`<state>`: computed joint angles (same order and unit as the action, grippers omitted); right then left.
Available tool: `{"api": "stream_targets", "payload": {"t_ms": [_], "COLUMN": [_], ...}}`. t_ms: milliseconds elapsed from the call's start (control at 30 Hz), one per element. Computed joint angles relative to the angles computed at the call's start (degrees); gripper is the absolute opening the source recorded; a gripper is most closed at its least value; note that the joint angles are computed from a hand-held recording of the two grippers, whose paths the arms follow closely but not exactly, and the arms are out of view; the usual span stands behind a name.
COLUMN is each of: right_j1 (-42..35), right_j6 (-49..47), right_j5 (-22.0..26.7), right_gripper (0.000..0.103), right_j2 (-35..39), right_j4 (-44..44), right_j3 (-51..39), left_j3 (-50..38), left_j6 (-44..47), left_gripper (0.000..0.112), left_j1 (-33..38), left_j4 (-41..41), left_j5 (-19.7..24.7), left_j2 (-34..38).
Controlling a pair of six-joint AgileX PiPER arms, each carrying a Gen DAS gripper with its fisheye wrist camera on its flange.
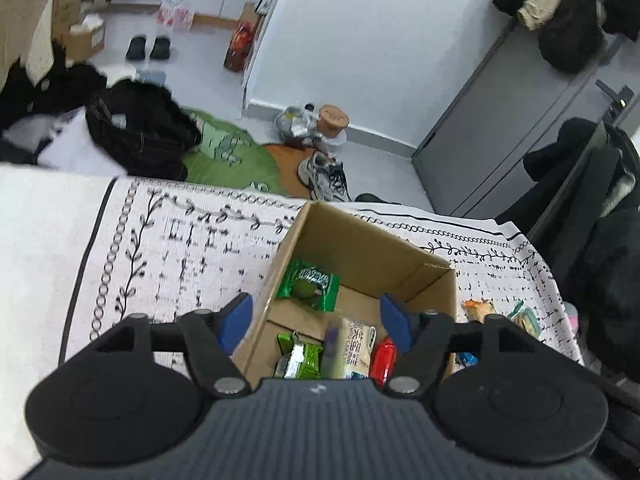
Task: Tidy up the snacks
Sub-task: 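Carry both packets over the box and open both tools to release them, then move both open tools back over the remaining snack pile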
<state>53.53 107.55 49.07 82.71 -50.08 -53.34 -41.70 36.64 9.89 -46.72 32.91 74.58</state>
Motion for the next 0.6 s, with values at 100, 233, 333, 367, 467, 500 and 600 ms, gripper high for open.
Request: {"api": "stream_targets", "payload": {"t_ms": [100,233,333,367,467,500,600], "right_j1": [0.5,-0.3,-1.3,-1.8,-3.1,-3.4,-5.4], "right_j6": [0.0,-1.2,-1.4,-1.9,-3.7,-4.3,-7.4], "right_j5": [2.0,3.9,5.0,5.2,6.0,6.4,7.0], "right_gripper": [0.085,0.090,0.093,0.094,0.096,0.096,0.097], "right_j2": [-2.9,-7.1,-10.4,-11.6,-14.9,-15.6,-18.6], "right_j4": [-1.1,-0.4,-0.1,0.2,0.8,0.8,2.0], "right_j3": [2.7,6.0,8.4,9.2,11.3,11.9,13.7], "left_j3": [0.4,0.3,0.0,-0.1,-0.5,-0.7,-1.3], "left_j6": [0.0,-3.0,-5.8,-7.0,-12.3,-14.3,-19.4], "left_gripper": [0.081,0.083,0.084,0.084,0.087,0.088,0.088], "left_j1": [-1.4,-4.1,-7.1,-8.3,-12.4,-14.2,-18.6], "left_j4": [-0.4,1.0,2.6,3.3,7.4,9.1,13.2], "left_j5": [-0.5,-1.1,-1.2,-1.3,-2.3,-2.8,-3.8], "left_j2": [-0.5,-1.1,-1.9,-2.0,-2.8,-3.1,-3.3]}}
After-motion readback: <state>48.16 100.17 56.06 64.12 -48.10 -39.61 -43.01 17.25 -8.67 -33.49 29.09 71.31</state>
